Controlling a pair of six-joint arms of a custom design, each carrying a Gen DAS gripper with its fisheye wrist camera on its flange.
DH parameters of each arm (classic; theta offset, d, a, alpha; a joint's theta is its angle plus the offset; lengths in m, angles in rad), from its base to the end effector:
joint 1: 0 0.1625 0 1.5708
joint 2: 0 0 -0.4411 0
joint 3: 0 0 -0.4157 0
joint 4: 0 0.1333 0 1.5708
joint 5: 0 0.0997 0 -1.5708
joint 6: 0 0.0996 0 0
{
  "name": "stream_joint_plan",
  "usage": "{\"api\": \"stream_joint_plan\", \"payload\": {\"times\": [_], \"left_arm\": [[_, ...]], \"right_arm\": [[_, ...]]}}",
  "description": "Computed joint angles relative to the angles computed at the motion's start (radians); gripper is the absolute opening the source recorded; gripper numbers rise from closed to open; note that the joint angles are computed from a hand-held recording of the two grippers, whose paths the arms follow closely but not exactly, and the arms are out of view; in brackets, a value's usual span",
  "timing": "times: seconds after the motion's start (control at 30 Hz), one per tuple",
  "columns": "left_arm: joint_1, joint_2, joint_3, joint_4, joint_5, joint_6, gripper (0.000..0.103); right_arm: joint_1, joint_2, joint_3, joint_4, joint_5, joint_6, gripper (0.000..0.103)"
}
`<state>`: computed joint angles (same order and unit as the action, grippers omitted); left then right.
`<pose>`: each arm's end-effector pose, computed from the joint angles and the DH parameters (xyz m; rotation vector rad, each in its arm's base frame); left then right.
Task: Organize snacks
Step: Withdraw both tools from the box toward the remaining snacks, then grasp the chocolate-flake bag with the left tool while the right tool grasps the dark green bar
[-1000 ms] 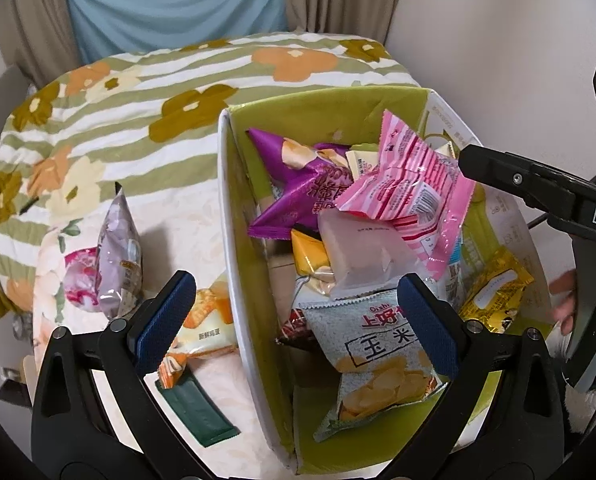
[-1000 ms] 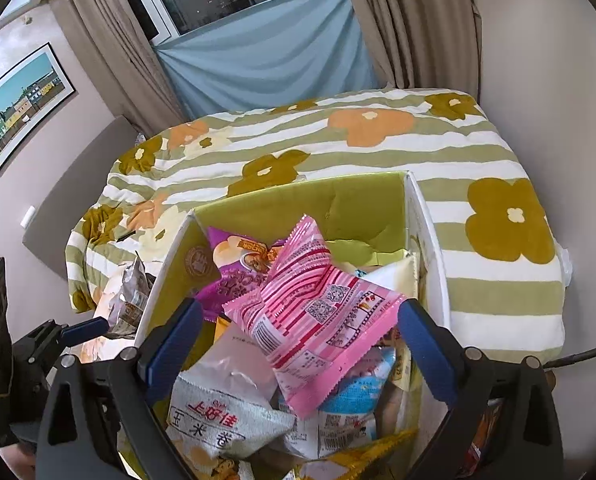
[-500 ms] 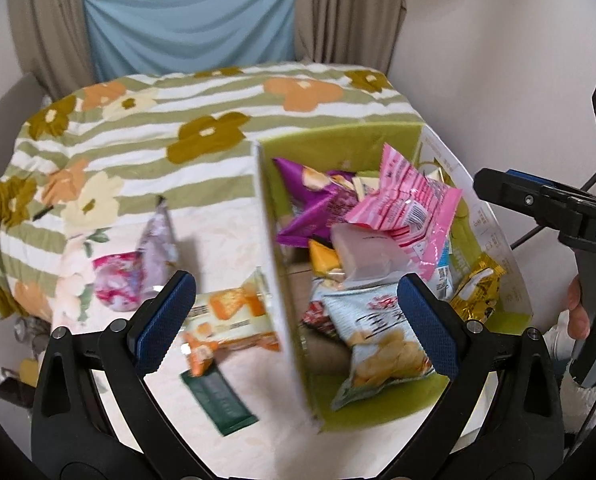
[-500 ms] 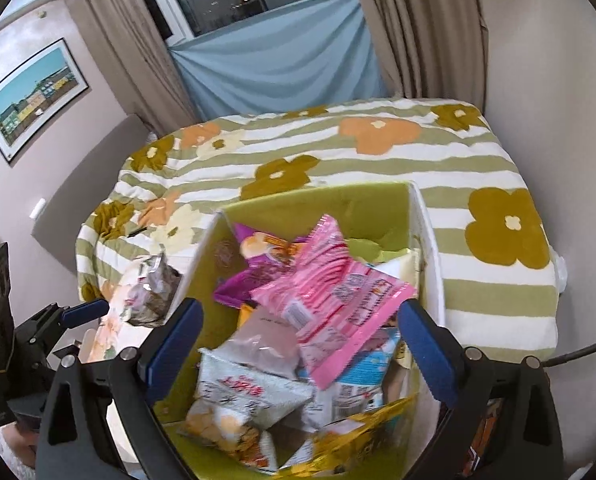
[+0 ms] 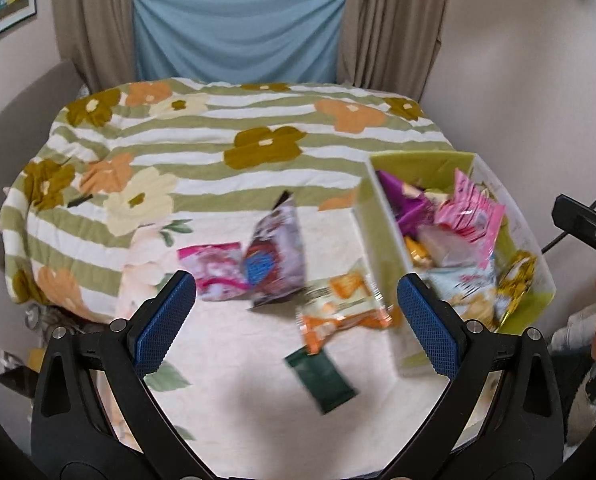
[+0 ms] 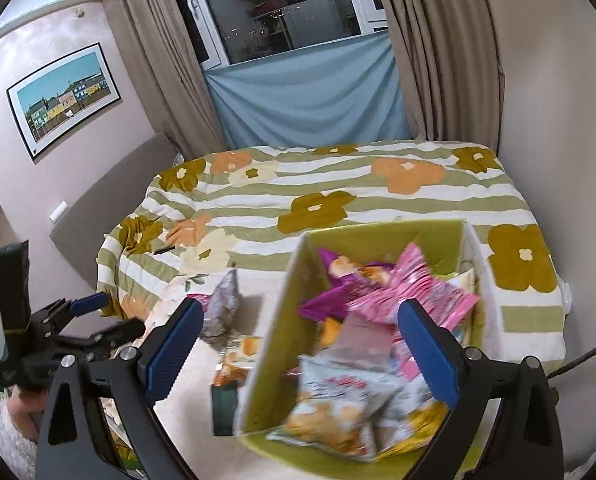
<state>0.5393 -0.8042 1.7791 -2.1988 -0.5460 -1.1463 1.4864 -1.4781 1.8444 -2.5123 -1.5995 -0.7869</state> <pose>-0.4160 -0.5035 0.0536 0.0909 2.2251 -0.9247 0.0822 -0.5757 0.4235 0.9463 -2.6166 0.7293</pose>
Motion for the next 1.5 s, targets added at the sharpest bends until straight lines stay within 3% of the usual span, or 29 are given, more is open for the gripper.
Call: {"api": "stream_joint_plan", "payload": {"times": [0.37,0.7,0.93,1.23,1.5], "left_arm": [[0.052,-0.207,0.238,-0.204,-0.098,0.247,0.100],[0.163,-0.263,0.302,-0.367,-0.220,0.527,0.100],[0.269,-0.201,0.257,-0.441,-0.297,0.627,0.100],[0.356,-0.073,0.107,-0.512,-0.379,0.730,0.100],[0.389,0.075,-0.116,-0.421,-0.416,0.749,0.100]], "right_arm": [[0.106,-0.001,0.256,-0.248,-0.092,0.102,0.097],[0.152,0.126,0.378,-0.459,-0.213,0.229,0.097],[0.139,0.235,0.416,-0.589,-0.287,0.244,0.097],[0.069,0.349,0.415,-0.704,-0.368,0.130,0.097],[0.056,0.395,0.403,-0.751,-0.429,0.020,0.090]]}}
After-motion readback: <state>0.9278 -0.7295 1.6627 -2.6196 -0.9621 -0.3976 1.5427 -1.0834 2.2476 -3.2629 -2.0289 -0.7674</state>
